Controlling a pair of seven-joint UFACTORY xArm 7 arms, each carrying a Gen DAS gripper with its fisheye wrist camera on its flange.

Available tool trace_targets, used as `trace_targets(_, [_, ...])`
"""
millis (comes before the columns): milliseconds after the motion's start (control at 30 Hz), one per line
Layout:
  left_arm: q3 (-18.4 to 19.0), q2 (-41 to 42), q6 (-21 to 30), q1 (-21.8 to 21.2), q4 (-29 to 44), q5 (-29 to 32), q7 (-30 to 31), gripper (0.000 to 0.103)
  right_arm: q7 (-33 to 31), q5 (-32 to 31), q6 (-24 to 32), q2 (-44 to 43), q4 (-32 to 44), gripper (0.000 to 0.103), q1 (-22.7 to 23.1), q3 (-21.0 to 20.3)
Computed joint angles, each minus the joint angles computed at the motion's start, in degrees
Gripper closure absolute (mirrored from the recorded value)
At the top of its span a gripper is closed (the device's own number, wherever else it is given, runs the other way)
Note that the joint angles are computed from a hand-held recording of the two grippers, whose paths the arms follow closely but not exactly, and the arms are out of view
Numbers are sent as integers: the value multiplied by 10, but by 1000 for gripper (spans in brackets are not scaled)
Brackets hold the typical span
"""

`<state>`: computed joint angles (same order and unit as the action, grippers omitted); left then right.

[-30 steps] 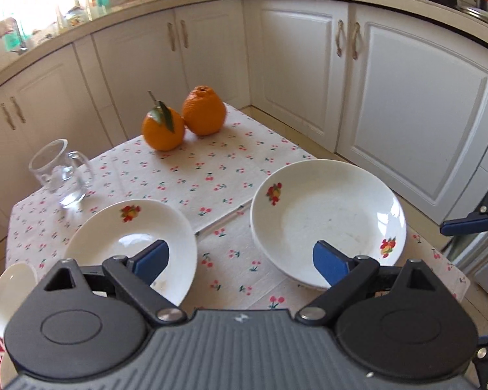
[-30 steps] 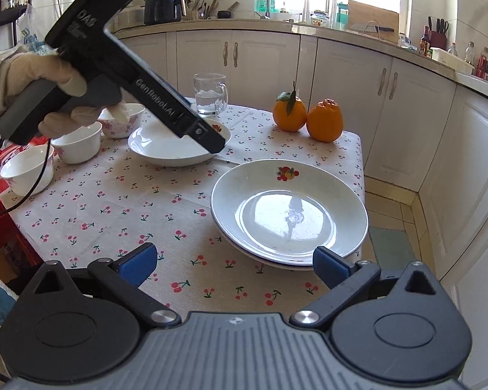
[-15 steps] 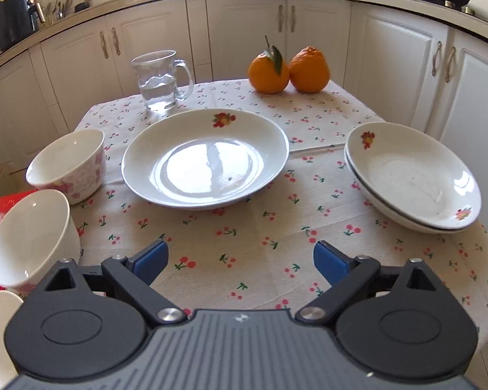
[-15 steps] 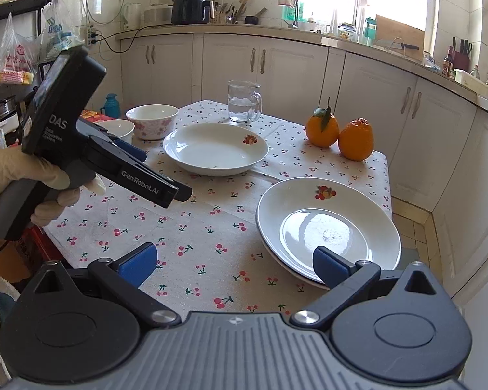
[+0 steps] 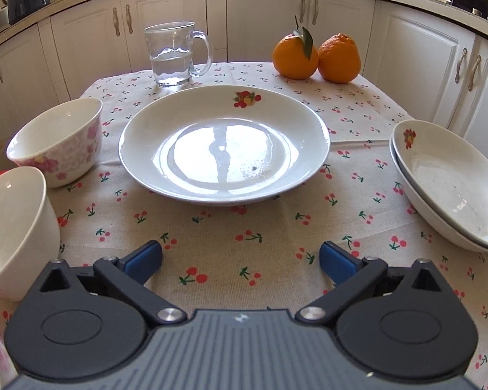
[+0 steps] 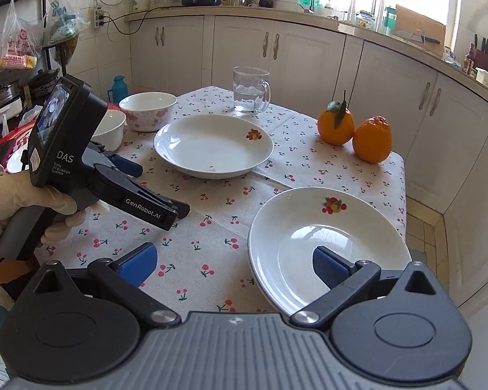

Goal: Organize plates and bowls
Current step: 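Move the left gripper toward the white plate beside the glass jug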

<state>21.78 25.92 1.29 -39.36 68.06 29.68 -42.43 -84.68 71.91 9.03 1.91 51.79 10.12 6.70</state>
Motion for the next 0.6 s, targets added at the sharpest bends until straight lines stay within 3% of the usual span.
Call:
trace_targets(233, [-12,25,3,15,33,-22,20,0,75,-136,18,56,67,0,-21,8])
trace_targets(433, [45,42,-26,-32,29,-37,8,0,135,-245,50,105,138,0,-48,24])
trace_targets(600, [35,47,-23,-23,37,-66,38,0,170,-318,96,157,215,0,-71,42])
